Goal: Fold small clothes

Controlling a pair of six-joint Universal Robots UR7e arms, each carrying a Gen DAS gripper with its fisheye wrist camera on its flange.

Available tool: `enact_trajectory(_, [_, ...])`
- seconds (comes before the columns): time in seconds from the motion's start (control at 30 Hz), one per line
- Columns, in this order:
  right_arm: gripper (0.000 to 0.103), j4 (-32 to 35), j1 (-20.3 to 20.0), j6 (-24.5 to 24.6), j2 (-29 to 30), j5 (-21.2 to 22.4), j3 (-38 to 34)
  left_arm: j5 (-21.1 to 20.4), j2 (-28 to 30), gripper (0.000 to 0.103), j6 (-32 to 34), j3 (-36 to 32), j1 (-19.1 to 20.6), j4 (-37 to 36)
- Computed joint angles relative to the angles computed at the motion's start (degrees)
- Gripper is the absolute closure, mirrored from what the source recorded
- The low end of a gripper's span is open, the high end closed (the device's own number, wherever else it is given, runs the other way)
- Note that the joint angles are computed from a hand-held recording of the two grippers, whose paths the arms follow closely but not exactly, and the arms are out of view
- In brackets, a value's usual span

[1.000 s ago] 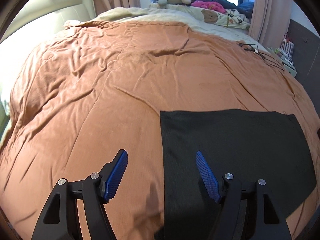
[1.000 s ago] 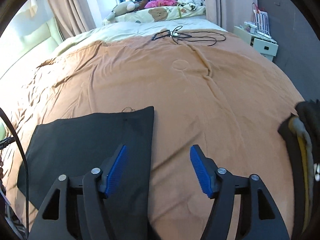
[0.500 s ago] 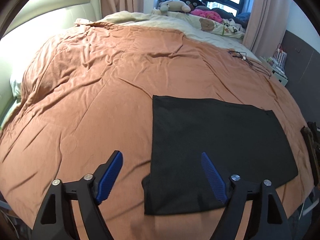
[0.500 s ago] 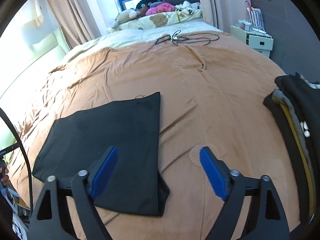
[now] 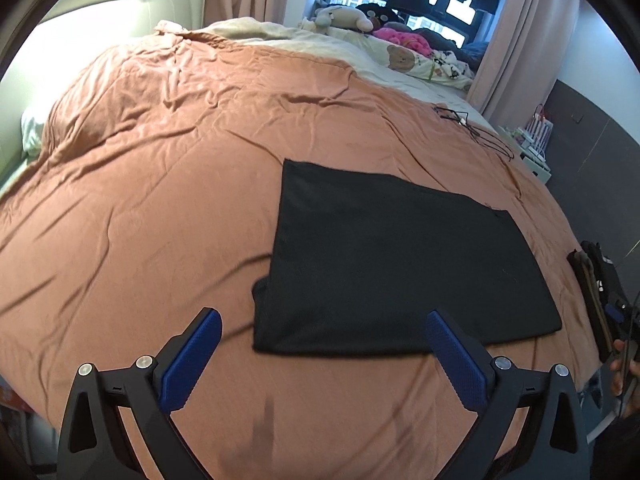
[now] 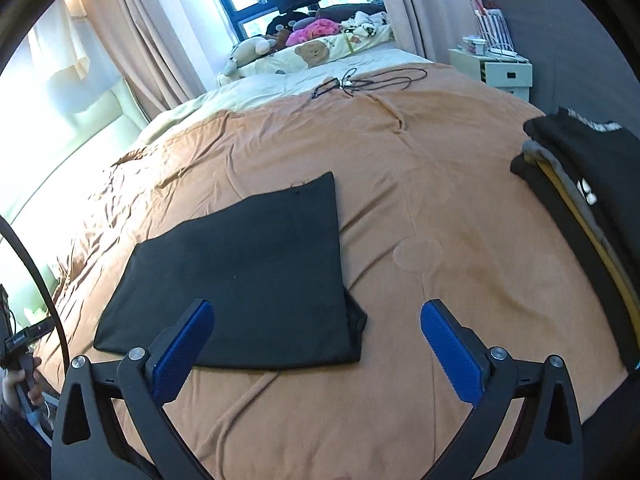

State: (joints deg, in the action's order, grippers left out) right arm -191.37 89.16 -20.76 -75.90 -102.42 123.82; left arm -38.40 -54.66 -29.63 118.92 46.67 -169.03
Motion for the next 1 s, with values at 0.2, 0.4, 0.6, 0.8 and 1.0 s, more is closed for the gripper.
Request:
enact_trajectory(0.2, [0.0, -1.46, -0.77, 3.82, -0.67, 0.29, 2.4, 0.62, -1.04, 0.001, -2.45, 3.52, -0.98, -3.11])
enact_trajectory(0.4, [0.0, -3.75, -2.42, 4.39, 0.24, 3.14, 4.97, -1.63, -1.89, 0.013, -6.14, 5.49, 0.06, -2.66])
enact_trajectory(0.6, [0.004, -3.56, -4.61, 4.78, 1.31, 8.0, 5.32, -5.77, -0.85, 0.022, -5.59, 6.47, 1.77, -5.84])
enact_trajectory(0.8, [0.022, -0.5, -6.59, 7.71, 2.32, 9.8, 3.99, -11.37, -0.15, 0.037, -8.81, 6.84, 4.94, -9.02])
enact_trajectory(1.0, [0.026, 2.01, -8.71, 11.4, 2.58, 13.02, 3.31, -18.16, 0.55, 0.038, -10.68, 7.19, 7.79, -13.49])
